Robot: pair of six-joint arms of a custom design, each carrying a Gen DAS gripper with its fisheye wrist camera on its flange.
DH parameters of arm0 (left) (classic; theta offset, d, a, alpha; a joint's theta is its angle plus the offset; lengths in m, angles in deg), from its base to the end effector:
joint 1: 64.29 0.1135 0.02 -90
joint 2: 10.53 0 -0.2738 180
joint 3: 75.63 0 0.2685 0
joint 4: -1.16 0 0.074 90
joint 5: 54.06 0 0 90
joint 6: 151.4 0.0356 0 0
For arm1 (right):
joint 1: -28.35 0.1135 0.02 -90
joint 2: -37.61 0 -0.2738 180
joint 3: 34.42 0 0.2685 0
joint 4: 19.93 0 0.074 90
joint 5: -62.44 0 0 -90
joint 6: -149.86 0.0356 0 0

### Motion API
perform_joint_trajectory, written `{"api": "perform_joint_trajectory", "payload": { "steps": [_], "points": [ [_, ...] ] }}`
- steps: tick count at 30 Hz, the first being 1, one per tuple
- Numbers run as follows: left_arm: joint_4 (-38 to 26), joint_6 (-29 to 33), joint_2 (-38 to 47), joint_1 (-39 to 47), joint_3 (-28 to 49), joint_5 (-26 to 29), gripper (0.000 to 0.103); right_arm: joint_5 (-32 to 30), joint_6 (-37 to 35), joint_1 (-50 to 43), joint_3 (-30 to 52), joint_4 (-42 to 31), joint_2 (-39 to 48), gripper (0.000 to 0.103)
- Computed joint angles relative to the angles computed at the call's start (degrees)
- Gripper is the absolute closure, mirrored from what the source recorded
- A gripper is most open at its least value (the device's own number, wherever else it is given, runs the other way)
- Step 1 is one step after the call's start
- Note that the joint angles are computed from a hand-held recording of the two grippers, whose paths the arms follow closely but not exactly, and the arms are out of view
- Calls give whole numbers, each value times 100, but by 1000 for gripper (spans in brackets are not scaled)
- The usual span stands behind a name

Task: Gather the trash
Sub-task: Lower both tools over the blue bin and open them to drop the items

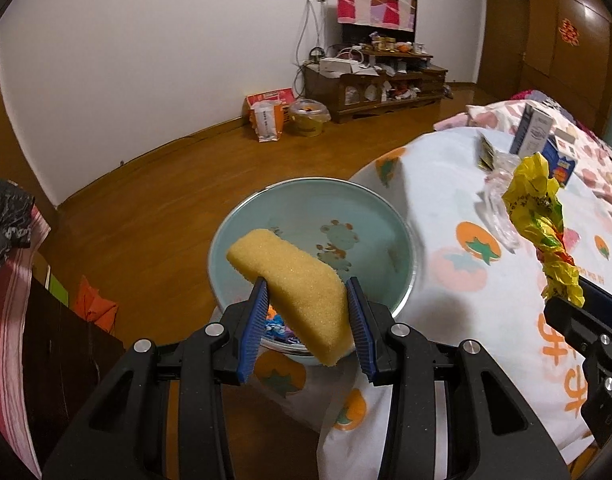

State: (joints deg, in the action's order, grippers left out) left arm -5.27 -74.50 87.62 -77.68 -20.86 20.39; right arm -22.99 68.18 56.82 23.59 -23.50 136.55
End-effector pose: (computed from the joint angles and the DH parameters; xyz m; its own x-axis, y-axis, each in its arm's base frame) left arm 0.3173 -0.0657 0.1174 -0.7362 -0.0492 -0.6749 -0.1151 0.9919 0.0532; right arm 0.3033 0.1612 0.1313 -0.6712 -0.1999 -0.7138 -0.3316 0.9422 0.0479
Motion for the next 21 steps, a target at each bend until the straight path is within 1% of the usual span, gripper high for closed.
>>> {"api": "perform_joint_trajectory", "payload": {
  "steps": [13,18,21],
  "points": [
    [49,-63,-55,374,-60,100,63,-82,-72,331,591,-54,448,77],
    [90,-99,-26,588,-25,372,63,-110,-68,388,739,-46,571,77],
    [100,-59,55,720,30,429,63,-121,-62,412,898,-106,702,77]
  ]
}}
